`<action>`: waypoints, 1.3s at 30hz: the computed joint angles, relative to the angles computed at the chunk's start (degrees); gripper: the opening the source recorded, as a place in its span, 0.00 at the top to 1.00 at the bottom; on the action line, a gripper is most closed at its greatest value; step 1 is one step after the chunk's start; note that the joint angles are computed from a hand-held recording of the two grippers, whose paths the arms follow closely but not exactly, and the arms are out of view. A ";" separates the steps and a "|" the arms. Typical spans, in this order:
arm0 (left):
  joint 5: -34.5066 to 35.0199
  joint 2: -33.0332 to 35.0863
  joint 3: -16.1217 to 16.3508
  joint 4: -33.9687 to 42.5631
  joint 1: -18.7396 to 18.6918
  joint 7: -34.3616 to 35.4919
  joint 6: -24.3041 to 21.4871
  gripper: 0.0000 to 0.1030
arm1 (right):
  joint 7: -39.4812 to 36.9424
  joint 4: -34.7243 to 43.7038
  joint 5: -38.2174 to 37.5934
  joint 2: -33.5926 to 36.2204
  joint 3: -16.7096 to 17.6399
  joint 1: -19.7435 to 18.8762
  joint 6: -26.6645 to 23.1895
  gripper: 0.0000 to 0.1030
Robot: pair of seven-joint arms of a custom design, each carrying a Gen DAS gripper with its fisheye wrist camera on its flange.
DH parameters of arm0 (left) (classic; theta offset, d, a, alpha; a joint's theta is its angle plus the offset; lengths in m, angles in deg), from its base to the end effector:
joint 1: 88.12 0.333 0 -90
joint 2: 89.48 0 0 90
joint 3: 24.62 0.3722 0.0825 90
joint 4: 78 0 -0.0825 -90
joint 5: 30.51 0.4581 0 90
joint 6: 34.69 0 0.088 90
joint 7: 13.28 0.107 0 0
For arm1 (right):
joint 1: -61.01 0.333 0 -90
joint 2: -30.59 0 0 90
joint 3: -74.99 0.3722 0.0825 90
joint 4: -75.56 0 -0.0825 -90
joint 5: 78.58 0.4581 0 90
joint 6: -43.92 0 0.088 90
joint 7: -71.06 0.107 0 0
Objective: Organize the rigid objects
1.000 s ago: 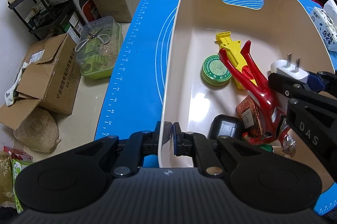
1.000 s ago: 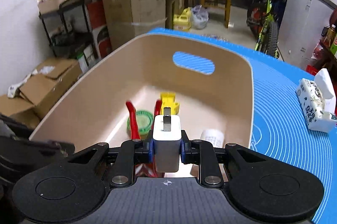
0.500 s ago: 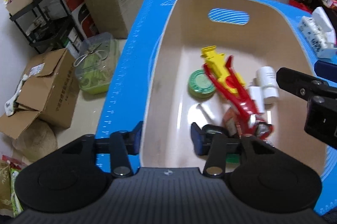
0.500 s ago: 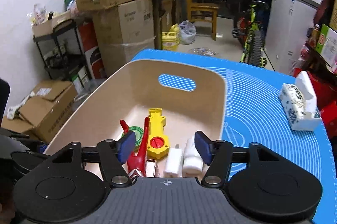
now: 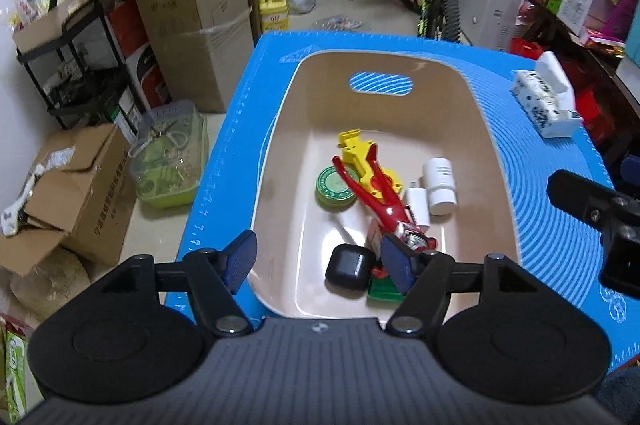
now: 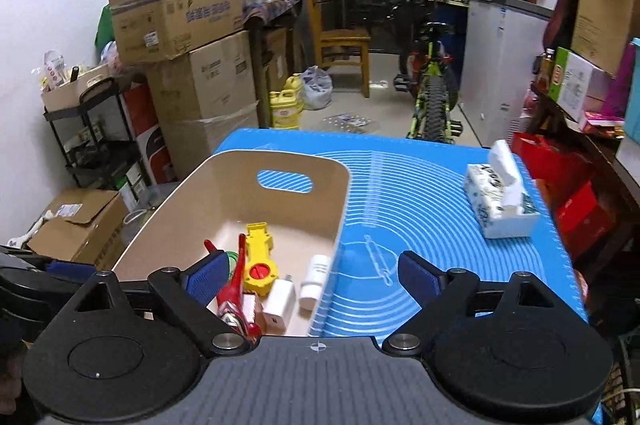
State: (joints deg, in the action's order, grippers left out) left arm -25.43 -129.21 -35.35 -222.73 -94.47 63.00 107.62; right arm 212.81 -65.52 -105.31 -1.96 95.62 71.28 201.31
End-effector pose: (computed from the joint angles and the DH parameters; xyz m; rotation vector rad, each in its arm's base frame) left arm 0.4046 -0.1386 0.5957 -1.7268 1.9244 -0.6057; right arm 0.3879 0.2828 0.5933 -1.6597 1.6165 -0.7353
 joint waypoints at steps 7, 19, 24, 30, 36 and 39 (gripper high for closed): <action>-0.39 -5.78 -0.49 -2.44 -1.69 -0.37 0.04 0.32 | -1.56 -3.60 1.79 -8.14 -0.82 1.87 -3.45 0.06; 0.71 -16.42 -2.89 -9.26 -3.92 -2.49 2.18 0.32 | -3.88 -11.46 7.36 -21.51 -0.48 5.34 -9.22 0.06; 0.68 -19.19 -3.08 -12.05 -5.68 -2.28 3.21 0.32 | -2.82 -14.17 8.66 -25.28 1.02 6.57 -10.33 0.06; 0.97 -22.93 -4.21 -15.20 -6.61 -3.53 4.12 0.32 | -2.07 -16.48 9.12 -27.49 2.05 8.10 -11.08 0.06; 1.27 -26.54 -4.96 -18.60 -8.12 -4.44 5.06 0.32 | 0.75 -19.26 8.84 -31.06 4.02 9.10 -11.82 0.06; 1.90 -27.64 -5.45 -20.02 -8.71 -4.59 5.46 0.32 | 2.20 -20.39 8.54 -32.24 4.58 9.54 -11.86 0.06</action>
State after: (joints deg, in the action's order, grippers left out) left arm -23.53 -156.85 -40.79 -242.74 -103.18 58.41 113.08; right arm 215.01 -85.91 -96.77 -34.20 100.20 80.82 189.45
